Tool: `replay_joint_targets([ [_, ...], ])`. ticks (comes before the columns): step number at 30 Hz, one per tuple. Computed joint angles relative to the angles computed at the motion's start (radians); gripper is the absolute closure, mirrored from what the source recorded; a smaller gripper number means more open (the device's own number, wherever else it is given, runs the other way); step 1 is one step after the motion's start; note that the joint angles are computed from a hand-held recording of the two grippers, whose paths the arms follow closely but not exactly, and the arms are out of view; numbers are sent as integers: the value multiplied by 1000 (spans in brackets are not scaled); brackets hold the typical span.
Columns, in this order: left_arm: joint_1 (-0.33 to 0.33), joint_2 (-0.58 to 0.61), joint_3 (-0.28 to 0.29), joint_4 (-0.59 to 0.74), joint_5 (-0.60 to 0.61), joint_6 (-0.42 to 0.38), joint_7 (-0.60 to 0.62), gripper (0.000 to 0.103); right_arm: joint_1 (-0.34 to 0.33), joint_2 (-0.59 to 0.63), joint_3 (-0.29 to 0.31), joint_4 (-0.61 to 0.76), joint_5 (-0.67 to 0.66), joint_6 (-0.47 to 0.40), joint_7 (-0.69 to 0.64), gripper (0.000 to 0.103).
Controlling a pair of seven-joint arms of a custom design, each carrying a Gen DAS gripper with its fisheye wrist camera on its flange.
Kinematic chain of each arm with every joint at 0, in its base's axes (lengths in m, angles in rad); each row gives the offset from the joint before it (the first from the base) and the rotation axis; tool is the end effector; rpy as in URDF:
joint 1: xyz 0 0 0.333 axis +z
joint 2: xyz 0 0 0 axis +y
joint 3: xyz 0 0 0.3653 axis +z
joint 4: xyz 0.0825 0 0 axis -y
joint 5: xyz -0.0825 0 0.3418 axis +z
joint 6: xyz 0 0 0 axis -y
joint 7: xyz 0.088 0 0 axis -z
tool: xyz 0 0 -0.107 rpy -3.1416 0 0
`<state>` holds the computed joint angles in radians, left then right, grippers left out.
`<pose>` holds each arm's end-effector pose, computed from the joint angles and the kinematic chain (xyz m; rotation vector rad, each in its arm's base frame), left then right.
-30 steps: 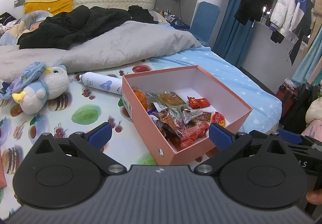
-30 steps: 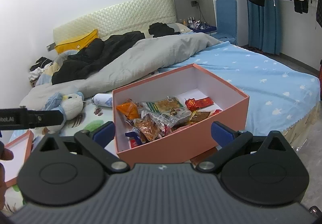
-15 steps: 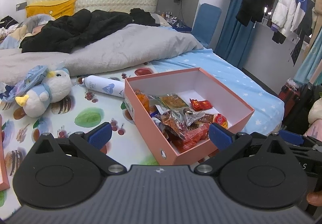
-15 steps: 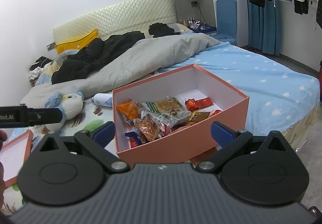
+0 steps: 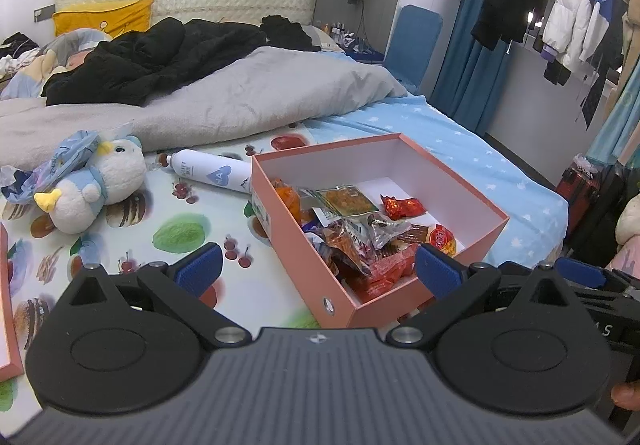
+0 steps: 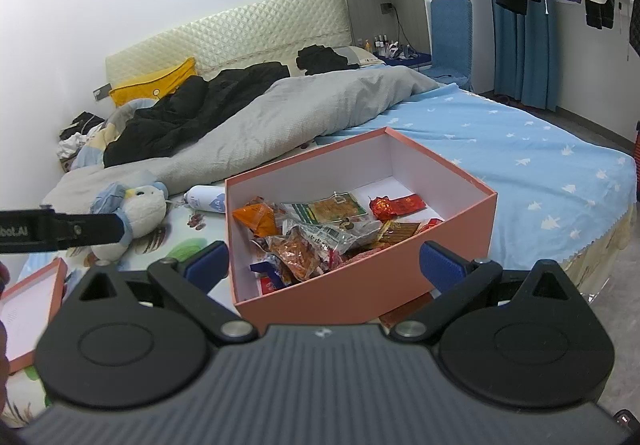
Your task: Organize snacks
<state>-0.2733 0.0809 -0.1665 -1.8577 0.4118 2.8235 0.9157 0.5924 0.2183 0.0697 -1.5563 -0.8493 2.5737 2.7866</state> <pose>0.5336 -0.2683 0.6418 -1.6469 1.8376 -1.0365 0.5070 0.4033 0.6668 -1.5440 1.5748 -0.6944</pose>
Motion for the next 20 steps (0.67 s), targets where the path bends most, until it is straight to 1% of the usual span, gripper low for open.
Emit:
replay_joint_targets([
  [20, 0, 3, 0, 8, -4, -9, 2, 0, 3, 4, -1, 10, 10, 3, -10, 0],
])
